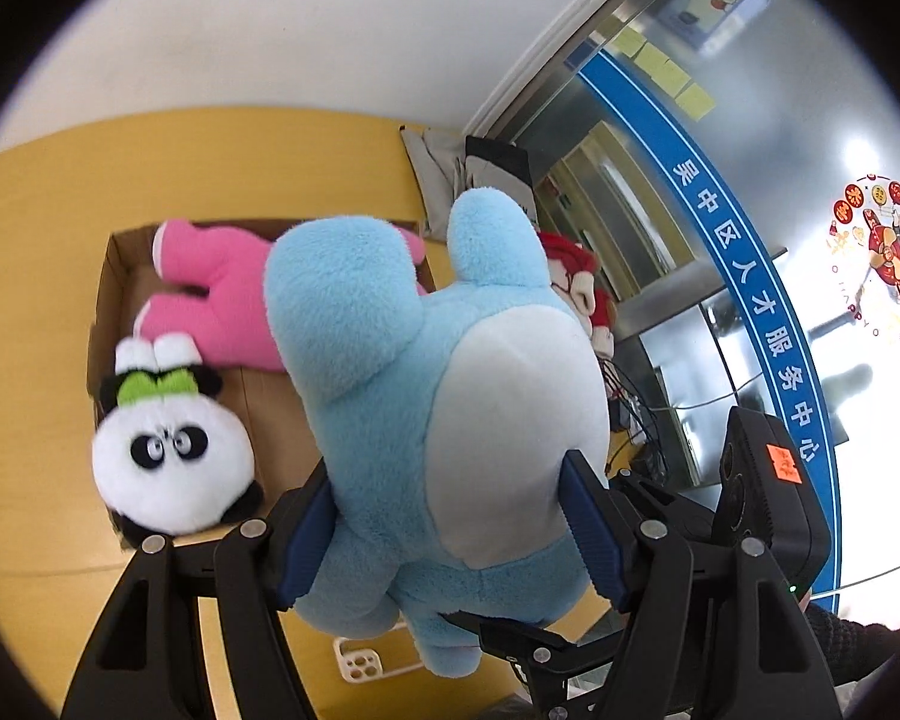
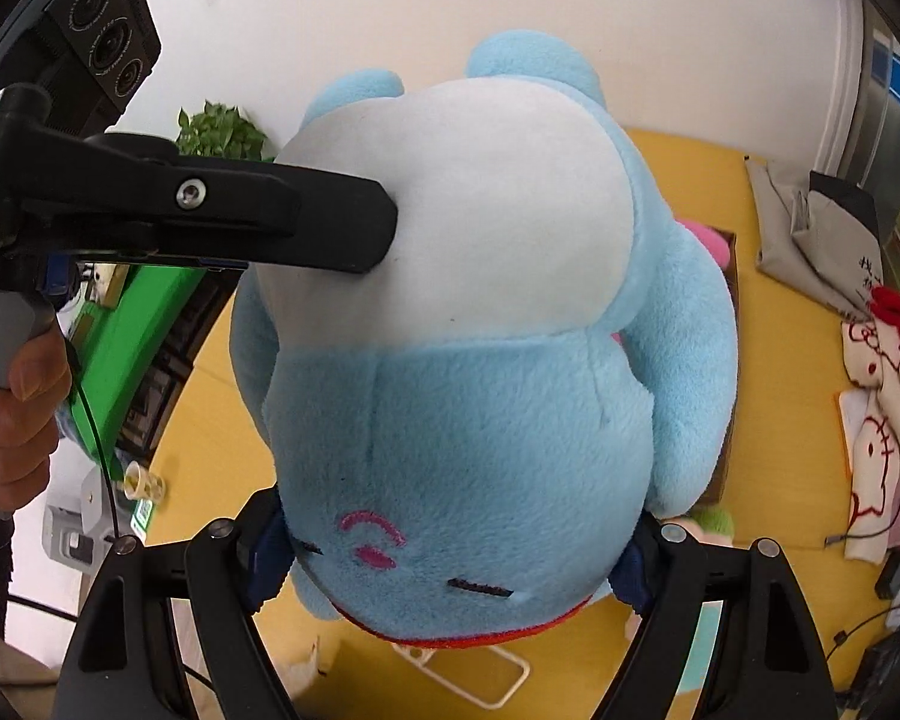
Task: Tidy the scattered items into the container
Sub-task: 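Lift the light-blue plush with both grippers and lower it into the box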
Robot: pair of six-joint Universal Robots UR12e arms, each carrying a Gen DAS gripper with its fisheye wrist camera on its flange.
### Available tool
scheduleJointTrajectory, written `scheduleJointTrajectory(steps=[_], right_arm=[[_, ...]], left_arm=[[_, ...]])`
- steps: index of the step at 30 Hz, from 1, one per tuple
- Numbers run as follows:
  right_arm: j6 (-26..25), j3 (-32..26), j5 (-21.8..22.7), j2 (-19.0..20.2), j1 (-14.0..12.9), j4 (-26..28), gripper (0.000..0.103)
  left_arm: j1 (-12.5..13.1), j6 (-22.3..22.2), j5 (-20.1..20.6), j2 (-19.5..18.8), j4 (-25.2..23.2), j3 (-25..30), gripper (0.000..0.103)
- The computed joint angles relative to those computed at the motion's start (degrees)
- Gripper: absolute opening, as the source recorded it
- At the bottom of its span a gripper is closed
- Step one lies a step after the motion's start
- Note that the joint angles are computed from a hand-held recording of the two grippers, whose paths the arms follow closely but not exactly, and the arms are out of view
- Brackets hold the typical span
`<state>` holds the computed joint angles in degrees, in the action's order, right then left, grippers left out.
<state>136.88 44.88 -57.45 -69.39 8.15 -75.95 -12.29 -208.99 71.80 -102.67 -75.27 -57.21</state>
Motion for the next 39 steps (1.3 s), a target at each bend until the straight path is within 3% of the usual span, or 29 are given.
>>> scheduleJointTrajectory(steps=[7, 15, 22, 34, 39], right_arm=[[4.42, -6.38, 1.07, 4.7, 0.94, 0.54, 0.088], [7.54, -9.2, 0.64, 8.11, 1.66, 0.96, 0.088], [9.83, -8.39, 0.52, 9.85, 2.22, 1.44, 0.088], [12.64, -2.45, -0.75, 11.4, 3.14, 2.36, 0.088], [14.28, -1.15, -3.79, 12.44, 3.78, 2.86, 0.088]], left_arm=[[2.0, 4.16, -1.22, -3.11, -2.47, 3.94, 0.07], [3.31, 6.7, -2.16, -5.81, -4.28, 5.55, 0.07], [4.07, 8.81, -2.58, -7.62, -6.91, 5.32, 0.07], [5.51, 8.1, -5.3, -8.98, -7.84, -1.41, 0.07], [5.7, 8.26, -6.88, -9.96, -9.13, -2.91, 0.071]])
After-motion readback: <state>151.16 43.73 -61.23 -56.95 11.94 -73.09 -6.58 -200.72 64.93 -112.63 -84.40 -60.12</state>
